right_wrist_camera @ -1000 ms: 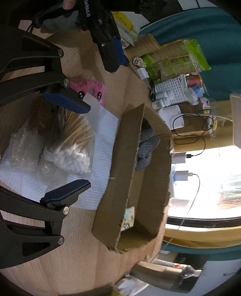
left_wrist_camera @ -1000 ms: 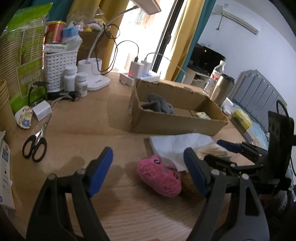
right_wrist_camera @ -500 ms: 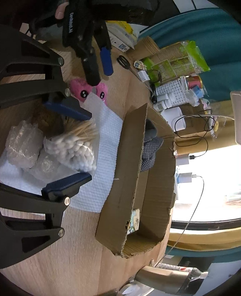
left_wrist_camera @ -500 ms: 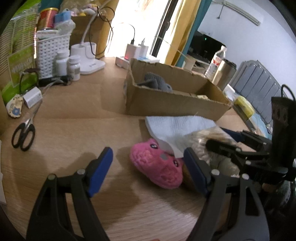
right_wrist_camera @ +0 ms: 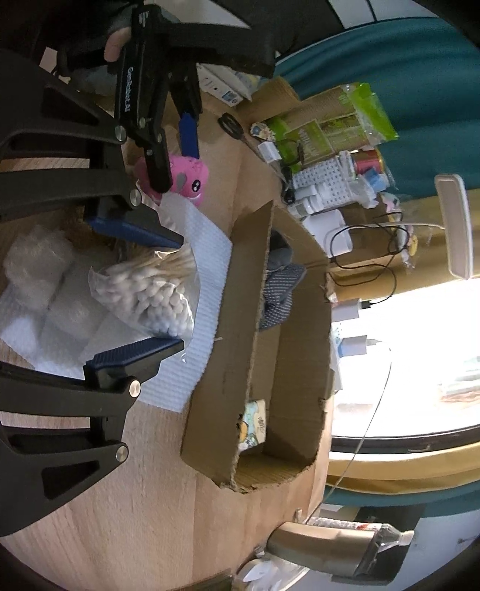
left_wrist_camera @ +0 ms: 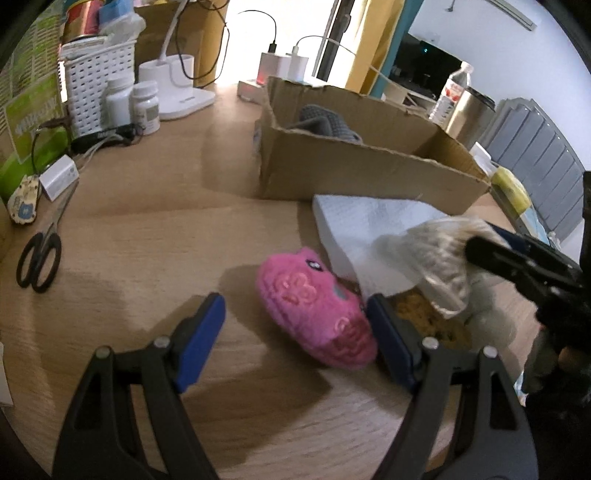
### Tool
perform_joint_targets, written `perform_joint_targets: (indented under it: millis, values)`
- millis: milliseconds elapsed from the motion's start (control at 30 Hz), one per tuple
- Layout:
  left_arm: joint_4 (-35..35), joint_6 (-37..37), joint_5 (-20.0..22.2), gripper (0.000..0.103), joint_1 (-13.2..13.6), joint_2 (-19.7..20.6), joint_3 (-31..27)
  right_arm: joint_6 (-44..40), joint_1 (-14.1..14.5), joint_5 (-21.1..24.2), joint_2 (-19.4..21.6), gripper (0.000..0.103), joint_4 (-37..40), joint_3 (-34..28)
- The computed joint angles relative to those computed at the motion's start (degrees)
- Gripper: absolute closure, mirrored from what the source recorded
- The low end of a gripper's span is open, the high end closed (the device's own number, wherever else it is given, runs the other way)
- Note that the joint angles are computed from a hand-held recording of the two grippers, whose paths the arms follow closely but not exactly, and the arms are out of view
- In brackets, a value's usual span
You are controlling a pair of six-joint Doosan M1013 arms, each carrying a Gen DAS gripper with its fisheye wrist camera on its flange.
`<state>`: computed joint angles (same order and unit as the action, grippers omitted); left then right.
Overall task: Organize soft objects
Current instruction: 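Grasp the pink plush toy with the left gripper and lift it, then carry the pink plush and swab bag into the box and open both grippers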
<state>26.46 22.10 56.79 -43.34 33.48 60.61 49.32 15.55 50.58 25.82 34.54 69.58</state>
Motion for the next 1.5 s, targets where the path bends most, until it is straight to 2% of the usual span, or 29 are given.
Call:
perform_joint_targets:
  millis: [167, 200, 233, 267, 333, 433, 833, 1100, 1500]
  values:
    - [-0.2, 0.8, -0.1, 0.024, -0.1, 0.7, -1.0, -0.9, -0.4, -0.2, -0.1, 0.052, 1.5, -0.1]
    - [-0.1, 1.2, -0.2, 0.027, -0.1, 0.8, -1.1, -0.9, -0.4, -0.3, -0.1, 0.052, 1.6, -0.1]
    - [0.0, 1.5, -0.5, 0.042, -0.2, 0.8, -1.1, -1.0, -0.5, -0.4, -0.2, 0.052, 1.8, -0.1]
    - [-0.1, 2.1, -0.5, 0.049, -0.2, 0.9, -1.3, -1.2, -0.6, -0.5, -0.2, 0.052, 2.1, -0.1]
    - [-0.1, 3.2, 0.2, 0.053, -0.4, 1.2, -1.9, -1.7, -0.7, -0.7, -0.3, 0.052, 2.9, 0.0]
    - [0.7, 2.4, -1.5, 0.057, -0.5, 0.6, -1.0, -2.8, -0.9, -1.1, -0.6, 0.052, 4.1, 0.2]
    - [3.6, -0.6, -4.1, 0.057, -1.1, -1.0, -0.7, -5.0, -1.5, -1.9, -1.1, 0.052, 6.3, 0.0]
    - [7.6, -3.4, -4.0, 0.057, -1.5, -1.7, -1.0, -6.0, -1.8, -2.3, -1.2, 0.052, 7.7, -0.4]
    - [10.2, -2.0, -3.8, 0.057, -1.3, -0.3, -5.0, -8.2, -2.4, -2.2, -0.4, 0.052, 10.3, -2.4]
